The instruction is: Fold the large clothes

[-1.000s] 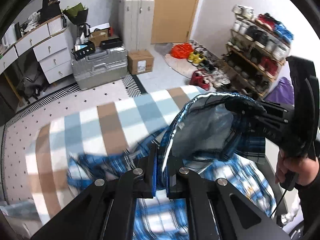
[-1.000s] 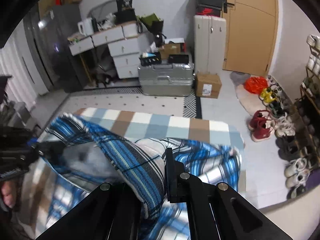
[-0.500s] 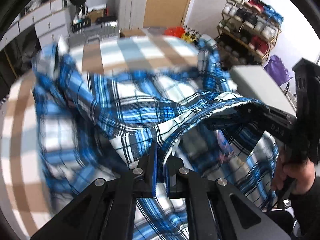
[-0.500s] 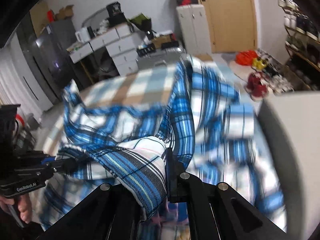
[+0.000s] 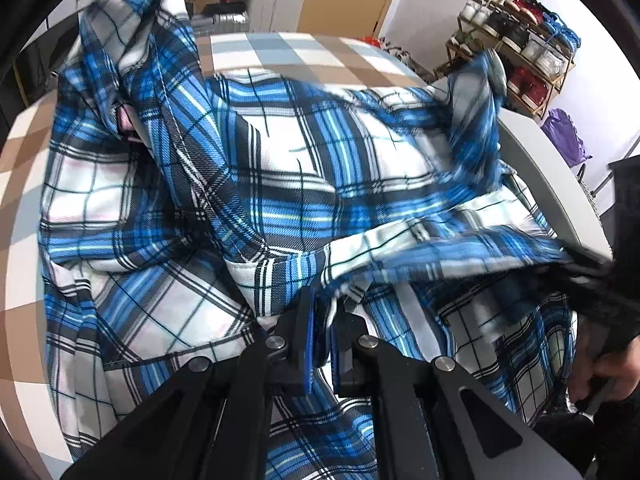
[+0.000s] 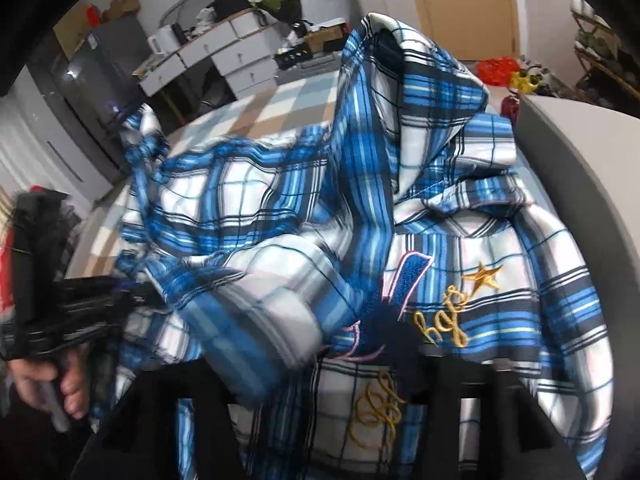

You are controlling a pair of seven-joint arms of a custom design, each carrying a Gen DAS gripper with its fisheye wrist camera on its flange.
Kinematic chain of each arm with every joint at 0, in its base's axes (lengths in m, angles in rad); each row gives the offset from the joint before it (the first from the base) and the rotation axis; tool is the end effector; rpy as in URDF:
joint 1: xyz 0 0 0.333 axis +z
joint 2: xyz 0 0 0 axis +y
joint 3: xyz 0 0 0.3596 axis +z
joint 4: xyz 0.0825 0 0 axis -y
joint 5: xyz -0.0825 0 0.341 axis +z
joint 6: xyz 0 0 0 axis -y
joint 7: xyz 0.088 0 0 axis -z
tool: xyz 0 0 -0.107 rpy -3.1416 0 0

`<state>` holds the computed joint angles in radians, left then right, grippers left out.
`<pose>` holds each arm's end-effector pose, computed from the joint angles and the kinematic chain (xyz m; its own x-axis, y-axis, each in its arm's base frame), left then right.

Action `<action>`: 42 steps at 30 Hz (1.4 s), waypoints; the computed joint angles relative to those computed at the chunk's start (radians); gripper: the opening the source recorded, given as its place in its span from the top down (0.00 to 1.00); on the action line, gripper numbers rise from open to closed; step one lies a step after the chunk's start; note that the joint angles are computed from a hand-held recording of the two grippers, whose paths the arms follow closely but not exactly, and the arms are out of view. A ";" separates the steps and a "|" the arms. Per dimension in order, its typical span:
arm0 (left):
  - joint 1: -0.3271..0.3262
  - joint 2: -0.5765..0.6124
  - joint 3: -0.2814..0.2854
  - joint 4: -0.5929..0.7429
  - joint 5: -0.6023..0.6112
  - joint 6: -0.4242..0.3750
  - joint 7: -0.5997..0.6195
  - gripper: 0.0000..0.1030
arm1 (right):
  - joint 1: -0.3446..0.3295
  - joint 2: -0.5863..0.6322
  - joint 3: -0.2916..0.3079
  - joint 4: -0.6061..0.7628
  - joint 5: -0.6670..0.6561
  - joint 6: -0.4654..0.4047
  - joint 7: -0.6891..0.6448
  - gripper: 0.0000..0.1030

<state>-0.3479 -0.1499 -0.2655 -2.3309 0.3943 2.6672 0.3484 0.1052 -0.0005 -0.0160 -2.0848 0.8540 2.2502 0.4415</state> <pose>0.3844 -0.2915 0.5147 0.2196 -0.9430 0.2503 -0.8283 -0.3157 -0.4629 0.5251 0.0681 0.5143 0.6983 -0.6494 -0.3010 -0.6733 -0.4533 -0.5841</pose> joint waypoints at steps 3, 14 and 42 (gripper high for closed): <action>-0.015 -0.012 0.026 -0.017 -0.075 0.033 0.079 0.98 | -0.010 0.015 -0.008 0.070 -0.028 -0.048 0.030 0.38; -0.046 -0.072 0.084 -0.109 -0.277 0.112 0.232 0.98 | 0.004 -0.027 0.000 0.059 -0.294 -0.124 0.105 0.34; -0.068 -0.085 0.084 -0.144 -0.278 0.128 0.281 0.98 | -0.089 0.195 0.038 0.366 0.119 -0.117 0.293 0.98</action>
